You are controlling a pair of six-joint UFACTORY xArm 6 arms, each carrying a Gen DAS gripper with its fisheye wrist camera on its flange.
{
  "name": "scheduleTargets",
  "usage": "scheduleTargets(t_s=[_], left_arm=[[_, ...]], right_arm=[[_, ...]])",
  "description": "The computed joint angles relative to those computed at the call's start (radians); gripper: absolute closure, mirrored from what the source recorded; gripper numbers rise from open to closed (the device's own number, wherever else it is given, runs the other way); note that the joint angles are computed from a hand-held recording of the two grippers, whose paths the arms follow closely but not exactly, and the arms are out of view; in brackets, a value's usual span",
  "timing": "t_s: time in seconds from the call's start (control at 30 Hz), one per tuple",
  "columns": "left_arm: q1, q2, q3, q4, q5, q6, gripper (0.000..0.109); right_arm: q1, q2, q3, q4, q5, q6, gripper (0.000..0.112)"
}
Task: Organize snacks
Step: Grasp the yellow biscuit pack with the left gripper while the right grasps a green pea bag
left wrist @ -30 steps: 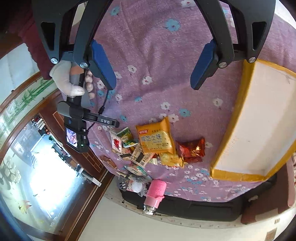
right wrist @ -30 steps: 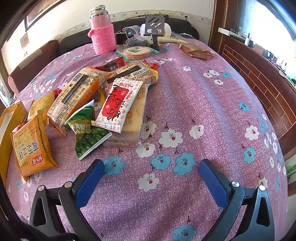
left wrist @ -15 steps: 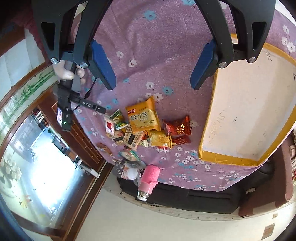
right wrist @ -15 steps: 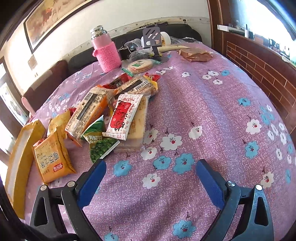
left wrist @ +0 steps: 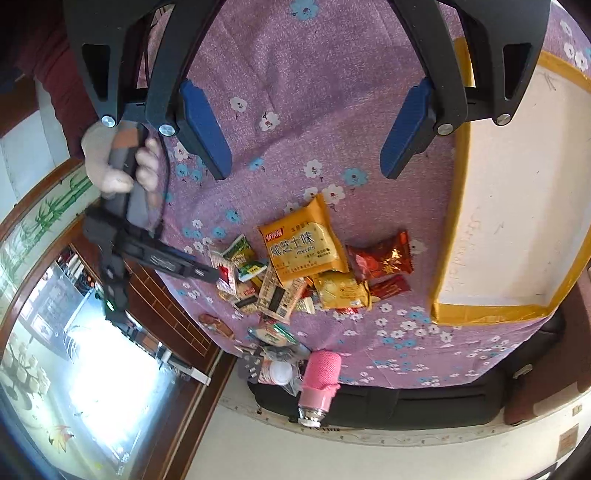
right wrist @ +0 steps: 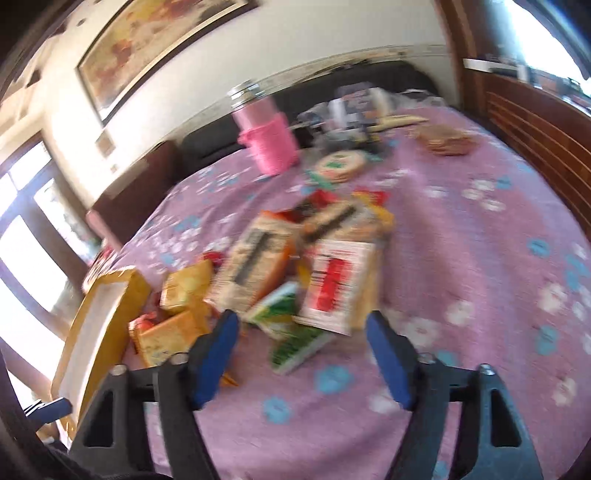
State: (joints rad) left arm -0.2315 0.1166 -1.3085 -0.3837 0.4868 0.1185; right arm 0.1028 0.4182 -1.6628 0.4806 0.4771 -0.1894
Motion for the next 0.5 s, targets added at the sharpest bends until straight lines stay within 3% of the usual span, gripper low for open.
scheduleTargets(t_s=[0.07,0.17,0.33,0.5], left_arm=[[-0.002,0.011,-0.02,0.027,0.02,0.003,0.026],[-0.004,0.033,-0.063,0.112,0.035,-0.03,0.026],[-0.008,0.148,-0.223,0.196,0.092,-0.017,0.026],[-0.03,0.349,-0.49,0.258,0.204,0.068,0.026]], right_arm=[[0.021,0.052,-0.069,-0.017,0.024,-0.022,0.046],[0.043,0.132,-0.159,-0.166,0.052,0.05,0.054],[0.039,0.155,-0.169,-0.135,0.075,0.027,0.082],[0.029,0.122,-0.124,-0.023,0.048,-0.053,0.083]])
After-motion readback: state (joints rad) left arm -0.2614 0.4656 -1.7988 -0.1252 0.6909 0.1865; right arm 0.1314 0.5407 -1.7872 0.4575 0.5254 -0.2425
